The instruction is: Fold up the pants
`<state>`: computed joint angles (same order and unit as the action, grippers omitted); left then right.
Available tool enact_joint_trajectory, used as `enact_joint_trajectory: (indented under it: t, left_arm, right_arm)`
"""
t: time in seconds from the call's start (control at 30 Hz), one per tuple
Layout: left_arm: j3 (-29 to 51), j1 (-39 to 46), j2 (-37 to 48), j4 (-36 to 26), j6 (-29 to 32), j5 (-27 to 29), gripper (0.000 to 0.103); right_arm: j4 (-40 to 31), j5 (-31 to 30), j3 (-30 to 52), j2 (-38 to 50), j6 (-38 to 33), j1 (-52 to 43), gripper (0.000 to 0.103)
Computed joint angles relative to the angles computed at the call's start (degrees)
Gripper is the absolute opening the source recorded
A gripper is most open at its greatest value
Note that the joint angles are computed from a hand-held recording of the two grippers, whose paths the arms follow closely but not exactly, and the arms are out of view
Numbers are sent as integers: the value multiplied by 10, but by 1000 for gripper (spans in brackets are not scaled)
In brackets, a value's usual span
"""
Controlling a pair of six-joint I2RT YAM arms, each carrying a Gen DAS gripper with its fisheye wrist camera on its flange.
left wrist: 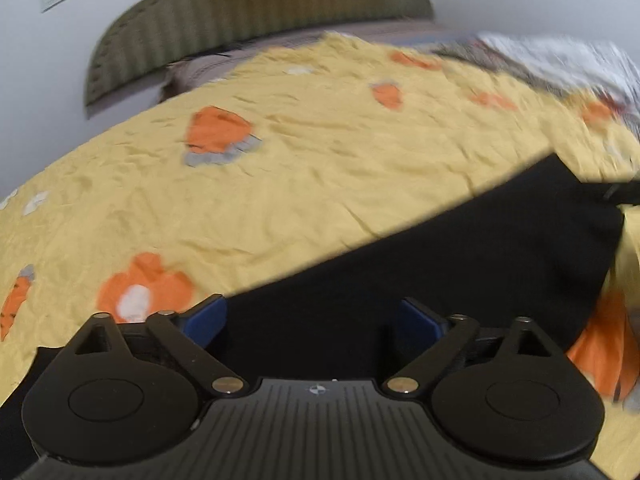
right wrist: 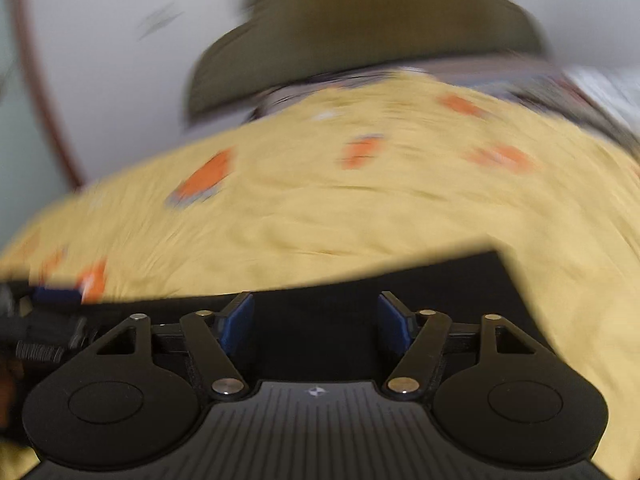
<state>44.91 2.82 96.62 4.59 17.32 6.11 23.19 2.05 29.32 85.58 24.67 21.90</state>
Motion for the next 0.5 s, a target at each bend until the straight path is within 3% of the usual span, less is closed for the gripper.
enact_joint_trajectory:
  t: [0.07,0.1,0.13,0.2,0.23,0.37,0.5]
  left_arm:
    - [2,-30,43,39,25,-59,96]
    - [-9,-37,59,89,22,-78,103]
    - [-14,-41,71,124,11,-96,103]
    - [8,-43,73,91,-17,-104,98]
    - [14,-41,64,68,-37,-96,92]
    - [-9,-35,2,35,-68,-61,94]
    - [-48,-27,-70,11,-57,-47,95]
  right_arm:
    - [2,-77,-62,-58,63,-82,70]
    - [5,-135,-86,-75,83,-126,71]
    - [14,-188,-105,-81,95,-164,71]
    - [40,-247,-137,-82,119,-207,71]
    - [56,-261,-145,-72,127,-217,71]
    - [208,-282,-158,33,175,-219,71]
    - [361,-229,-156,125,245,-208,68]
